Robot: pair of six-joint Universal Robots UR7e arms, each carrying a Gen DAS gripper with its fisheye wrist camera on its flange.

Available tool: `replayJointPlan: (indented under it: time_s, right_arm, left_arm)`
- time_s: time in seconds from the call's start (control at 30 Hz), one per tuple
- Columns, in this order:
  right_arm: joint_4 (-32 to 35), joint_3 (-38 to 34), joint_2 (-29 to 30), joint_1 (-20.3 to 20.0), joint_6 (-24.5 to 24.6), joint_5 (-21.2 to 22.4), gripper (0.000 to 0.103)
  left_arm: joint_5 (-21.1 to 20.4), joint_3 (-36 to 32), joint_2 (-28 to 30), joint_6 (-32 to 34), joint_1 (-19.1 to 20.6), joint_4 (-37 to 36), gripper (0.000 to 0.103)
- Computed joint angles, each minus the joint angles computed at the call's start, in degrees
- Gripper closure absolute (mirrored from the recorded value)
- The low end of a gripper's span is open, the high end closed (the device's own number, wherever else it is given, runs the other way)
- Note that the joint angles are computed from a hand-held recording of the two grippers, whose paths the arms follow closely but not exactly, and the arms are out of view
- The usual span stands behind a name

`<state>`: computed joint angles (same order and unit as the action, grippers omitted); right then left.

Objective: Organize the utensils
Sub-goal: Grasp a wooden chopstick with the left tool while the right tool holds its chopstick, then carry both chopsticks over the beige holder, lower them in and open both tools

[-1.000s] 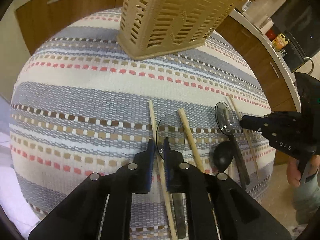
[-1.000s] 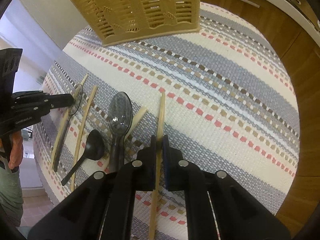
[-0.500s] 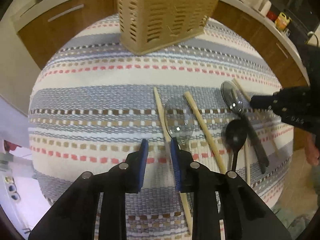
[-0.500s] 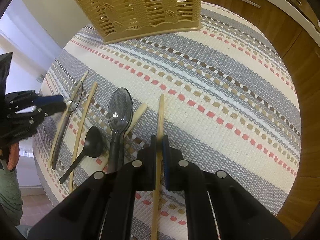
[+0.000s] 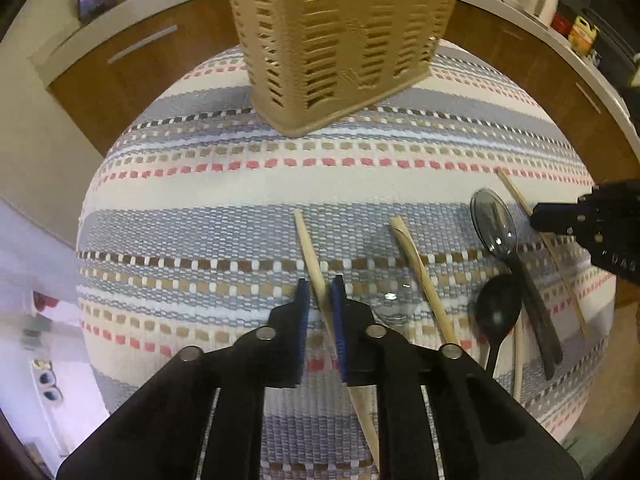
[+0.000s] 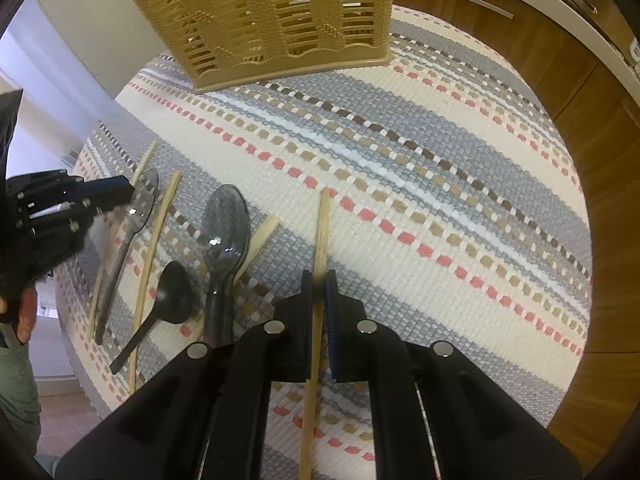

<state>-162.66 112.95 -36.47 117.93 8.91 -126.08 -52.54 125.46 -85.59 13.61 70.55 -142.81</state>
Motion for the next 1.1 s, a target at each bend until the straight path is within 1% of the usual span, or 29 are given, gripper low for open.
replayJointPlan:
  time_s: [0.07,0.17,0.2,0.23,0.27,0.37,0.43,0.47,0.5,0.57,0.6,0.63,0.67,0.7,0.73,0.87,0.93,1.0,1.03,1.07,1.1]
  right_arm:
    - [0.4,-0.4,0.2,0.0,-0.3,-0.2,0.098]
    - [0.8,-1.1,0.6,0.1,-0.9,-0.4,0.098]
    - [0.7,-1.2,0.6,0.0,-1.3,0.2,0.098]
    - [0.5,-1.2,0.6,0.0,-1.4,0.6,0.098]
    - [-0.2,-1.1,0.6,0.0,-1.8,0.8,0.098]
    - [-5.9,0.0,0.7,0.7,-4.4,0.4,0.099]
    - [-9.9,1.1,0.1,0.8,-5.7,1.3,0.099]
    - [-12.6,1.8,-0.3,0.7,-6.6,2.0,0.099]
    - [-15.0,2.5,-0.6,0.6,-7.3,2.8,0.099]
    - [-21.3,4.4,-1.6,0.4,-8.9,5.3,0.099]
    - [-23.4,4.9,-1.8,0.4,-9.6,6.0,0.098]
    - [-26.6,5.2,-2.0,0.8,-10.7,6.4,0.099]
    - [-29.6,5.2,-2.0,1.3,-12.1,6.4,0.099]
    - [-32.0,4.9,-2.0,1.7,-13.4,6.4,0.099]
    - [-34.1,4.7,-2.0,2.2,-14.4,6.5,0.099]
    - [-42.9,3.3,-1.7,3.5,-18.9,8.0,0.100]
    - [-45.4,2.0,-1.0,3.9,-20.2,7.9,0.100]
    - [-45.0,0.6,-0.8,3.8,-20.8,8.7,0.100]
    - [-43.3,-0.4,-0.8,3.5,-21.1,8.5,0.100]
    - [-41.7,-1.0,-0.9,3.2,-21.2,8.9,0.100]
    - [-38.6,-1.0,-1.6,2.3,-21.1,11.2,0.100]
  left_arm:
    - [-1.1,-1.8,0.7,-0.6,0.8,2.0,0.093]
    - [-1.5,-4.9,2.3,-2.4,1.1,6.0,0.093]
    - [-1.6,-5.8,2.7,-3.3,1.0,7.3,0.093]
    - [-1.5,-6.3,3.2,-3.6,0.9,7.6,0.093]
    - [-1.2,-6.6,3.7,-3.2,1.0,7.1,0.095]
    - [-0.5,-5.7,4.1,-2.2,0.7,4.1,0.099]
    - [-1.1,-4.5,4.6,-0.6,1.2,-1.4,0.099]
    - [-2.7,-3.1,4.1,0.4,1.4,-5.2,0.099]
    - [-4.3,-2.3,3.4,0.8,1.8,-7.3,0.099]
    - [-8.9,-1.2,1.8,1.0,2.6,-12.3,0.099]
    - [-11.1,-1.0,0.9,0.9,2.8,-13.9,0.099]
    - [-14.4,-0.5,-0.5,0.7,2.8,-16.5,0.099]
    - [-16.4,-0.2,-1.5,0.9,2.5,-19.0,0.099]
    - [-17.4,0.1,-2.2,1.2,2.0,-20.9,0.099]
    - [-18.4,0.5,-3.2,1.5,0.9,-24.6,0.099]
    - [-18.9,0.6,-3.9,1.1,-2.5,-35.1,0.099]
    - [-19.2,0.6,-3.1,0.8,-4.0,-40.4,0.099]
    - [-20.6,-0.3,-1.2,1.0,-4.7,-45.7,0.099]
    - [-20.8,-0.5,-0.6,1.0,-5.2,-46.8,0.099]
    - [-19.9,-0.6,-0.1,0.8,-6.2,-47.4,0.099]
    - [-20.1,-0.7,-0.4,0.7,-6.3,-46.9,0.099]
